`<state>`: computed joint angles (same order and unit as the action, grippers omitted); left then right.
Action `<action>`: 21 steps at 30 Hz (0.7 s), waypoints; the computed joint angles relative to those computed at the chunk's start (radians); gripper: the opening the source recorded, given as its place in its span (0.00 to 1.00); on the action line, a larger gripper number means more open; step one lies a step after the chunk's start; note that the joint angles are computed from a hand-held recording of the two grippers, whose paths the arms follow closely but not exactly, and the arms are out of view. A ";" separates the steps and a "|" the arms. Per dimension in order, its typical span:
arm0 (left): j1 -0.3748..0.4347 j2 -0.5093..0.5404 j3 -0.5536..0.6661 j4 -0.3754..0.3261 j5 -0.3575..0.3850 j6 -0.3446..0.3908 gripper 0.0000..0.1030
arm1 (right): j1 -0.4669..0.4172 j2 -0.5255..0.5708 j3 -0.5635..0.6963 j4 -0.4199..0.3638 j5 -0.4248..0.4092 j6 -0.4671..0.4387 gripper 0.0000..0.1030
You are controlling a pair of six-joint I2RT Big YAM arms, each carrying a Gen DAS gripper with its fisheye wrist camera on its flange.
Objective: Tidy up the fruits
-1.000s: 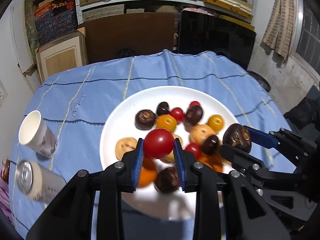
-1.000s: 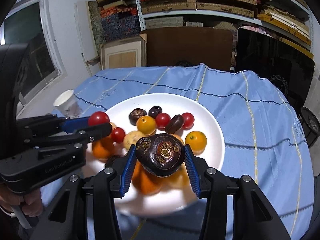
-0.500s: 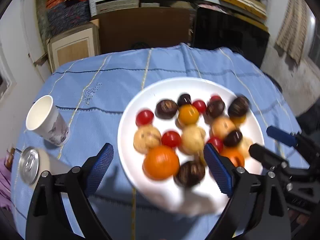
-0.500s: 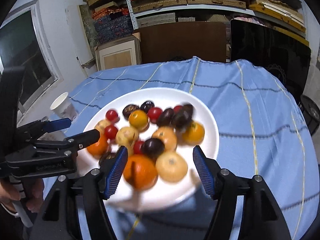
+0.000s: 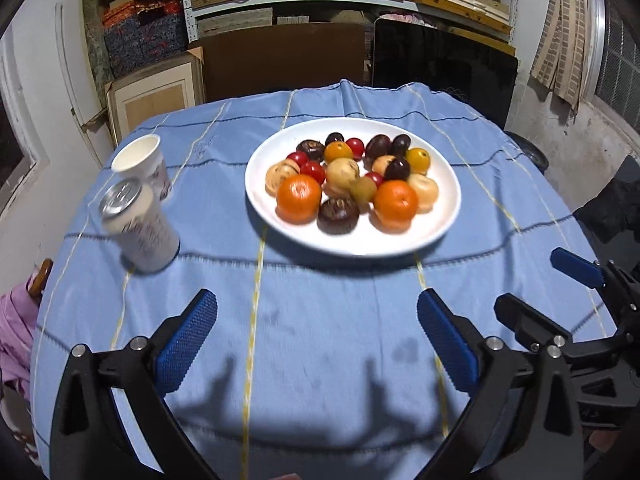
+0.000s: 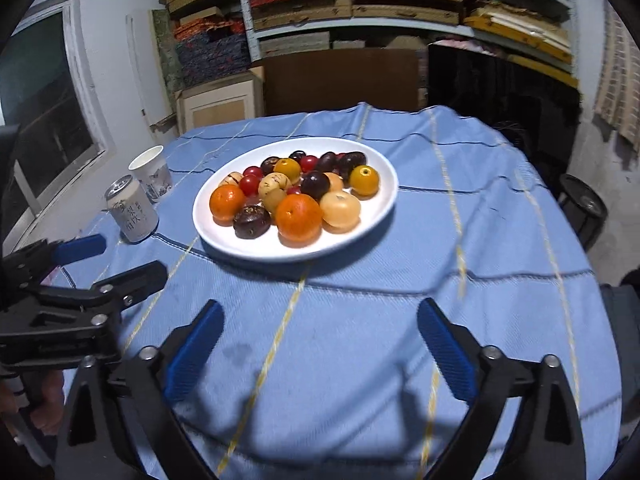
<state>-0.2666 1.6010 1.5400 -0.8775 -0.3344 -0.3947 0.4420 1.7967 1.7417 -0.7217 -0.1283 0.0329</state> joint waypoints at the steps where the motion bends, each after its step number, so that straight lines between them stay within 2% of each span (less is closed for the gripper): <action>1: -0.008 -0.019 -0.021 0.004 -0.009 -0.007 0.96 | -0.001 -0.013 -0.017 0.010 -0.001 0.007 0.97; 8: -0.042 -0.104 -0.111 0.009 -0.049 -0.065 0.96 | -0.007 -0.075 -0.103 0.035 -0.009 0.059 0.97; 11: -0.042 -0.119 -0.127 0.007 -0.040 -0.084 0.96 | -0.004 -0.086 -0.119 0.037 -0.007 0.060 0.97; 21: -0.050 -0.136 -0.148 0.007 -0.040 -0.094 0.96 | 0.005 -0.106 -0.145 0.042 0.008 0.058 0.97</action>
